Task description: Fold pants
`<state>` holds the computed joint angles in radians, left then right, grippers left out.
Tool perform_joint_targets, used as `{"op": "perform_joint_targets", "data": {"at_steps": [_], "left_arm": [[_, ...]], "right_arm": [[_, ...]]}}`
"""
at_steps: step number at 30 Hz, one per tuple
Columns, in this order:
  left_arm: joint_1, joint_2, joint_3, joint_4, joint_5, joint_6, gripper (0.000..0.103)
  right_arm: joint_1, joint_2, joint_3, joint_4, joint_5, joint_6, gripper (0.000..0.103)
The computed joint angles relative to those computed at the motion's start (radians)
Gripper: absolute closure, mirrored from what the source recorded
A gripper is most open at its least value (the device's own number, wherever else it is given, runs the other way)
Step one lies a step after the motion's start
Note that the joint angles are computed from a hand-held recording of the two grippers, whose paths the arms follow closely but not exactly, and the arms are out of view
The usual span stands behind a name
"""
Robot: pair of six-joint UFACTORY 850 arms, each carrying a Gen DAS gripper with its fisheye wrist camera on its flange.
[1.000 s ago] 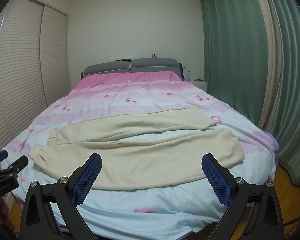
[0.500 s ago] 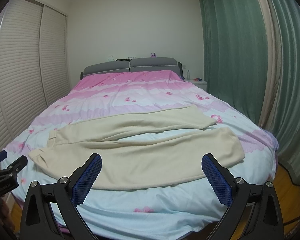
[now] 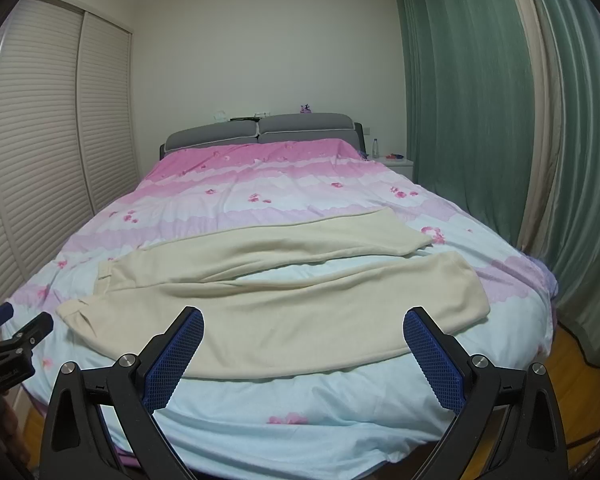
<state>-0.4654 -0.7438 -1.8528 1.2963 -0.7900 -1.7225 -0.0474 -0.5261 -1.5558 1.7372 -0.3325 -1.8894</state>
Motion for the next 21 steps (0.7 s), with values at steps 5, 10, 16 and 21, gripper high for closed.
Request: {"op": "perform_joint_targets", "data": {"at_steps": [5,10,16,21], "left_arm": [[-0.002,0.001,0.002,0.001,-0.004,-0.003,0.000],[-0.002,0.001,0.003,0.004,-0.005,-0.006,0.000],[-0.002,0.002,0.005,0.005,-0.006,-0.007,0.000],[-0.003,0.002,0.004,0.004,-0.009,-0.006,0.000]], "right_arm": [[0.001,0.001,0.003,0.007,0.000,-0.006,0.002],[0.000,-0.001,-0.002,-0.009,-0.001,0.010,0.002],[0.000,-0.002,-0.002,-0.009,-0.001,0.011,0.002],[0.001,-0.002,-0.001,-0.008,0.001,0.011,0.002]]}}
